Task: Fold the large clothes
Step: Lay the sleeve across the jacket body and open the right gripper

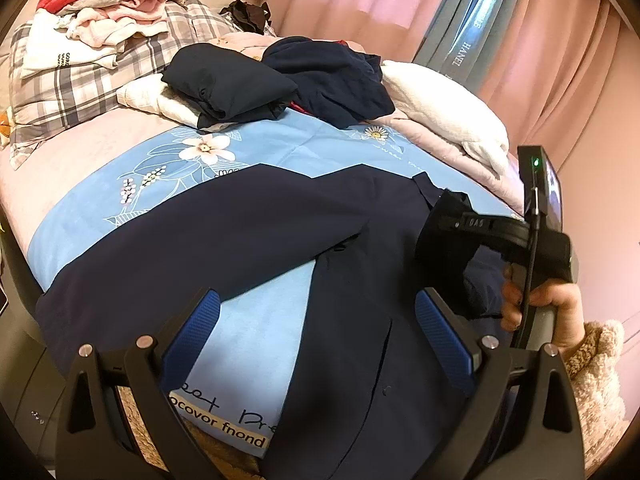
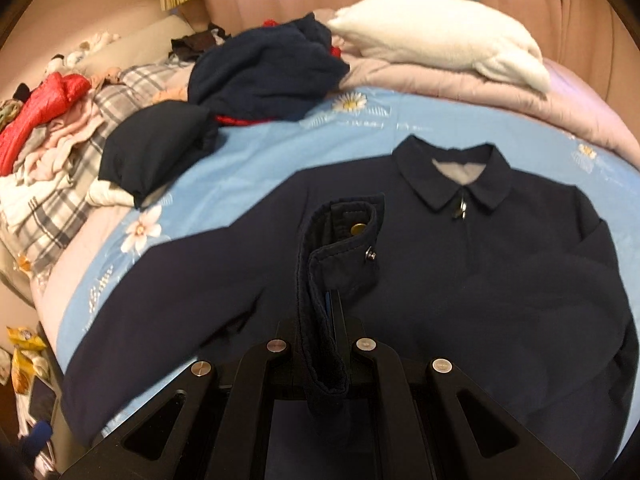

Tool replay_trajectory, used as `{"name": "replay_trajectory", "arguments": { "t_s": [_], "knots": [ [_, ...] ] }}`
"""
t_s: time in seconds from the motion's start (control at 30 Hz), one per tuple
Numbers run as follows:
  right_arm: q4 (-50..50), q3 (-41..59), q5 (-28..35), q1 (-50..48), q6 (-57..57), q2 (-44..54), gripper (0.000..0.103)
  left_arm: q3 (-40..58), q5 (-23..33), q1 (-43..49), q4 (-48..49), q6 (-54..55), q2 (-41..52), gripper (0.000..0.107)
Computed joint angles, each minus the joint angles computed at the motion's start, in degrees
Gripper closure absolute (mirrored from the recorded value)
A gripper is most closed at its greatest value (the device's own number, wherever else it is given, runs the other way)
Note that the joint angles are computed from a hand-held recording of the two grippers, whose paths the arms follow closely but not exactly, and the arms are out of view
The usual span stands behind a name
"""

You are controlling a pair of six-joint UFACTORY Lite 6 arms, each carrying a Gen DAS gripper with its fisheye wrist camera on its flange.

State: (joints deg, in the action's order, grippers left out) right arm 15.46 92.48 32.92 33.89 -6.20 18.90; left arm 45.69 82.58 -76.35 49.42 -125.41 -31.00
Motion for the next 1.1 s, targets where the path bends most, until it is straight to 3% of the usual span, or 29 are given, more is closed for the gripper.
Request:
{"name": "replay_trajectory", "arguments": {
  "t_s": [1.1],
  "knots": [
    [9.25,-3.97,0.51,-0.24,-7.42,6.1,0.097,-0.44,-1.86,2.69,-1.1,2.42,-0.33,0.009]
  ]
}}
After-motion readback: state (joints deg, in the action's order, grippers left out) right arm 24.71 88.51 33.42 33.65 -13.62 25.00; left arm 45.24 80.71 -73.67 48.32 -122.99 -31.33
